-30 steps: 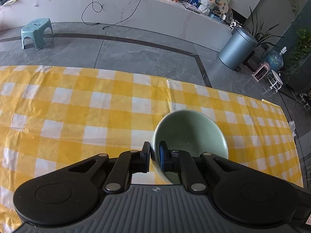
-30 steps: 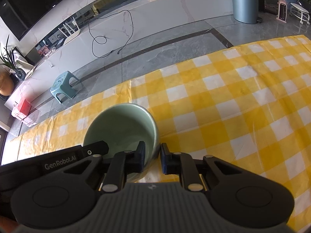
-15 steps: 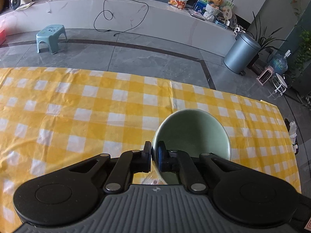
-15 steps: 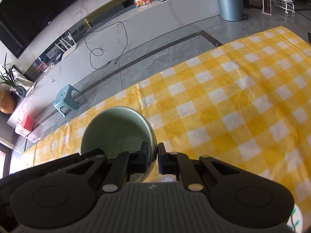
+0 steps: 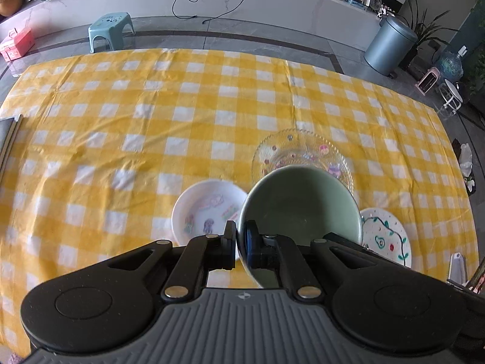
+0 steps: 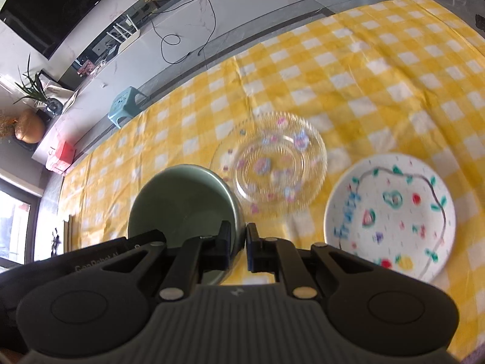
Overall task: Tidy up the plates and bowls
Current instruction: 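Carry the green bowl and lower it into the steel bowl stack, open gripper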
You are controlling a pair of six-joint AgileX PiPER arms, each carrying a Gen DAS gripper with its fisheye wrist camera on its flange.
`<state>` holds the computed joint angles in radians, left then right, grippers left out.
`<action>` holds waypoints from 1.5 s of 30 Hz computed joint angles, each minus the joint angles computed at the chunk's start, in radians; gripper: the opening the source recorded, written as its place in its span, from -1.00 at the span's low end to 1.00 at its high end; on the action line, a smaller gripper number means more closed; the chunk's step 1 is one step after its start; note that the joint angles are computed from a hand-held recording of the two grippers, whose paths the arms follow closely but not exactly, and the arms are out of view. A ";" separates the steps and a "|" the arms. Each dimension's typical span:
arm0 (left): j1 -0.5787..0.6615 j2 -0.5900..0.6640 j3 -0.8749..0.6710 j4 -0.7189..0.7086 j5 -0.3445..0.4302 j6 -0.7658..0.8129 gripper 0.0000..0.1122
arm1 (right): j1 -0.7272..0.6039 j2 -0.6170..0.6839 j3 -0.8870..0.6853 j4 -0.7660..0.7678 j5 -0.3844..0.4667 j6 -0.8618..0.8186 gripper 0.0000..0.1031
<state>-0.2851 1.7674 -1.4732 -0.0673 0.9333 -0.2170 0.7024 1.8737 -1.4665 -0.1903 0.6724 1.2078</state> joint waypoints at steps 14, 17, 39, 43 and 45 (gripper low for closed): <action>0.065 -0.351 0.228 0.035 0.044 0.011 -0.88 | 0.240 -0.155 0.027 -0.181 0.079 0.202 -0.84; 0.114 -0.396 0.258 0.027 0.064 0.035 -0.88 | 0.267 -0.131 -0.019 -0.159 0.087 0.171 -0.84; 0.513 -0.351 0.375 -0.163 0.157 0.334 -0.85 | 0.307 0.222 -0.444 0.102 0.257 -0.151 -0.85; 0.509 -0.323 0.381 -0.148 0.145 0.335 -0.84 | 0.289 0.259 -0.476 0.145 0.276 -0.190 -0.85; 0.506 -0.309 0.379 -0.141 0.139 0.332 -0.84 | 0.285 0.274 -0.490 0.157 0.283 -0.204 -0.84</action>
